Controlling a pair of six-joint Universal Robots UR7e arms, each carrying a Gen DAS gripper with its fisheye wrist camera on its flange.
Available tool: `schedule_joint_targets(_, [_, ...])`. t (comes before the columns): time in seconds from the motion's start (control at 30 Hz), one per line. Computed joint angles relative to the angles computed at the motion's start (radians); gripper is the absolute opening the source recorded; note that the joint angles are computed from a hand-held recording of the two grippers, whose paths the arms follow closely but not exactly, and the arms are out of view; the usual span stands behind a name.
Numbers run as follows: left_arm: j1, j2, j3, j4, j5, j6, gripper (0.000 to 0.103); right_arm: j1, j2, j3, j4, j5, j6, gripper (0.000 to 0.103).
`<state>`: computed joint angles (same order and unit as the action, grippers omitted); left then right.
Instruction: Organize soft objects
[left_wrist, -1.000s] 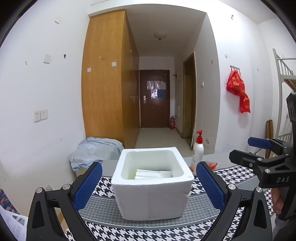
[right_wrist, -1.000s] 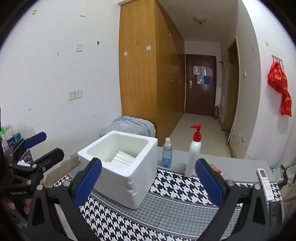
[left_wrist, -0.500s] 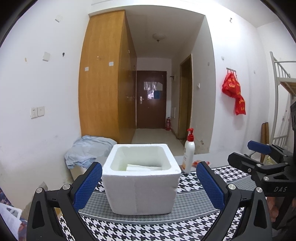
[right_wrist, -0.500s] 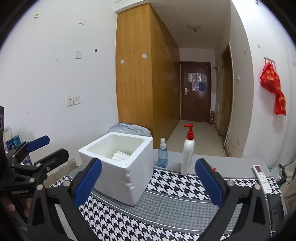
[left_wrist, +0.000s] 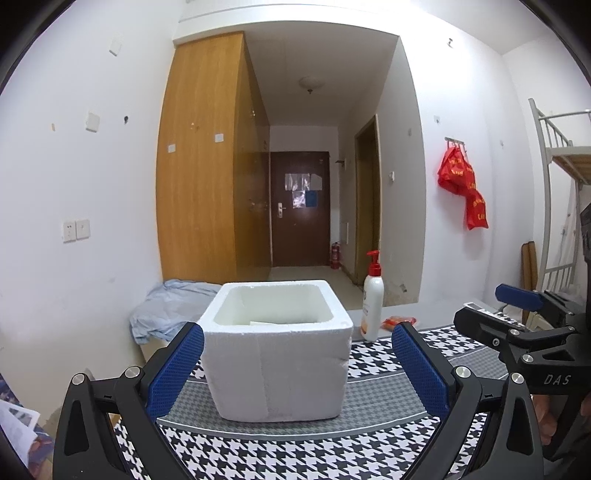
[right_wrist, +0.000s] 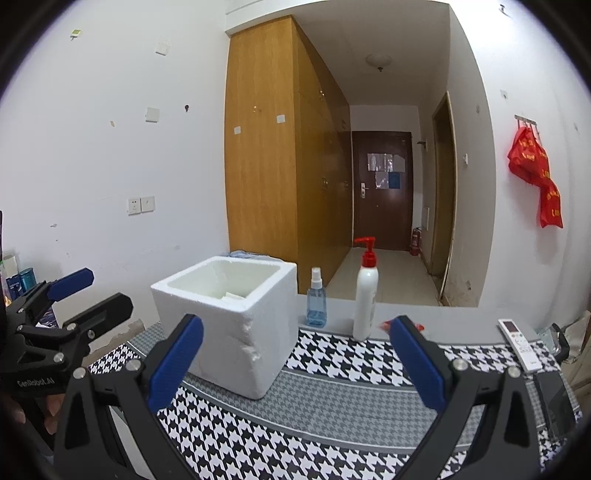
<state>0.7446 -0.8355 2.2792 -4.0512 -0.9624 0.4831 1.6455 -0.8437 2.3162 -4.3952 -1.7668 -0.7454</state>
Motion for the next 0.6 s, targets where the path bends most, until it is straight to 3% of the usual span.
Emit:
schedule_joint_targets(0.4, [-0.011,0.042,0.044,-0.097,0.022,0.004,0.102,-0.075,0.0,0.072,-0.038,0.095,0.029,0.102])
schedule_joint_targets(0.6, [-0.006,0.052,0.048,-0.1,0.02,-0.016,0.102,-0.075,0.047,0.065,-0.102,0.072,-0.013,0.102])
